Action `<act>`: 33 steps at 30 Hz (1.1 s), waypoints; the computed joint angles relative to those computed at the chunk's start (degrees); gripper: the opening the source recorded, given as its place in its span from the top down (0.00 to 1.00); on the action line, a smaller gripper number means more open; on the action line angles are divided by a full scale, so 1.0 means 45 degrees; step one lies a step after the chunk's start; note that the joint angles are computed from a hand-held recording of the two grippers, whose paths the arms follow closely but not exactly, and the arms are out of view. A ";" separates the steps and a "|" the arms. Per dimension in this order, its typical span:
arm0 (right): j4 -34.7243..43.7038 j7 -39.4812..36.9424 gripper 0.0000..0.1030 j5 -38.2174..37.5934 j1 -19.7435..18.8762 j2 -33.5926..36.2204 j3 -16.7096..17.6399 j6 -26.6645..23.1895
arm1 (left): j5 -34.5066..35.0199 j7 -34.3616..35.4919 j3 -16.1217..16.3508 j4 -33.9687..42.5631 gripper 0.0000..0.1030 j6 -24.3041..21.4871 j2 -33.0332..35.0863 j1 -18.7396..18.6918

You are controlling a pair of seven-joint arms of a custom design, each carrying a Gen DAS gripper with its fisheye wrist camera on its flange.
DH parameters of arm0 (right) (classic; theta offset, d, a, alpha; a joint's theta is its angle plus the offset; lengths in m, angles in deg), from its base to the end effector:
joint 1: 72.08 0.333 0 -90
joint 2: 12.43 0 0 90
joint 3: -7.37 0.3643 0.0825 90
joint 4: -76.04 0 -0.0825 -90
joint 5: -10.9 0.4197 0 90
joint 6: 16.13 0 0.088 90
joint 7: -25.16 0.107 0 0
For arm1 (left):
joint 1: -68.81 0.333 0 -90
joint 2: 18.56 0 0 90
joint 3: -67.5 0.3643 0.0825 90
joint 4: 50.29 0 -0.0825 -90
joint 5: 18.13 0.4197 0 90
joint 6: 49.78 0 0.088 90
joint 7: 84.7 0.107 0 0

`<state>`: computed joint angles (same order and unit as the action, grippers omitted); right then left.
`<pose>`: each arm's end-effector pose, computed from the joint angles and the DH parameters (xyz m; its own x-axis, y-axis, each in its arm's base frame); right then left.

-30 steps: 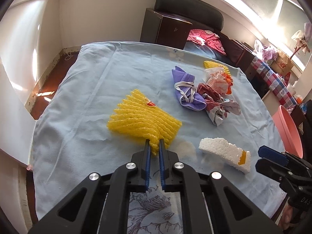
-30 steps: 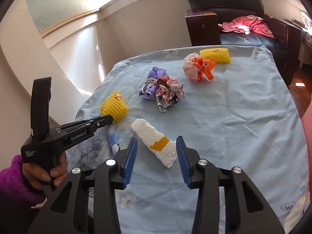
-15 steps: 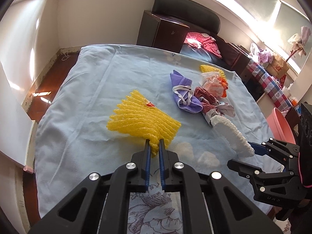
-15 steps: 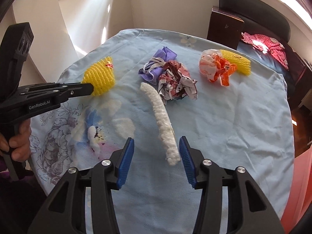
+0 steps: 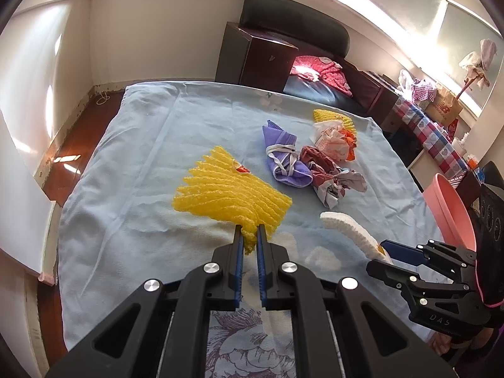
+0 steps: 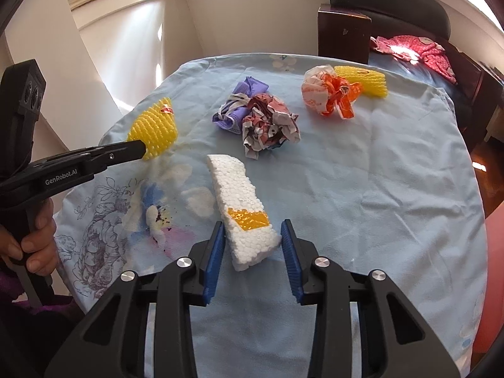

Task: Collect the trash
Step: 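Grasp the white foam strip with the right gripper while the left gripper holds the net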

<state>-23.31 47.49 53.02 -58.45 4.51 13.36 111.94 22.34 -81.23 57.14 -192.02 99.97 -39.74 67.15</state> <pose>0.6637 0.2502 0.4673 0.9050 -0.3804 -0.1907 -0.4146 -0.6874 -0.5963 0.4617 -0.1184 0.5013 0.6112 -0.7569 0.2314 -0.5065 -0.5987 -0.6205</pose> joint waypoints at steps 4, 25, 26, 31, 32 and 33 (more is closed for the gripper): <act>-0.0266 -0.0058 0.64 0.0803 -0.0331 -0.0368 -0.0051 -0.0117 | 0.0189 0.0099 -0.0131 0.0274 0.93 0.0030 0.0115 -0.0042; -0.0794 -0.0301 0.64 0.2909 -0.1304 -0.1224 -0.0644 0.1002 | 0.2638 0.0495 -0.0672 0.3598 0.93 0.0428 0.2756 -0.0683; -0.0778 -0.0240 0.64 0.2949 -0.1358 -0.1210 -0.0667 0.1092 | 0.2829 0.0512 -0.0665 0.3844 0.93 0.0474 0.2958 -0.0750; -0.0713 0.0027 0.64 0.3151 -0.1657 -0.1168 -0.0777 0.1432 | 0.3228 0.0719 -0.0551 0.4877 0.93 0.0769 0.3828 -0.1156; -0.0681 0.0074 0.64 0.3184 -0.1709 -0.1136 -0.0790 0.1506 | 0.3288 0.0800 -0.0533 0.5114 0.93 0.0798 0.4030 -0.1244; -0.0654 0.0122 0.64 0.3227 -0.1770 -0.1115 -0.0806 0.1573 | 0.3322 0.0879 -0.0506 0.5305 0.93 0.0821 0.4187 -0.1333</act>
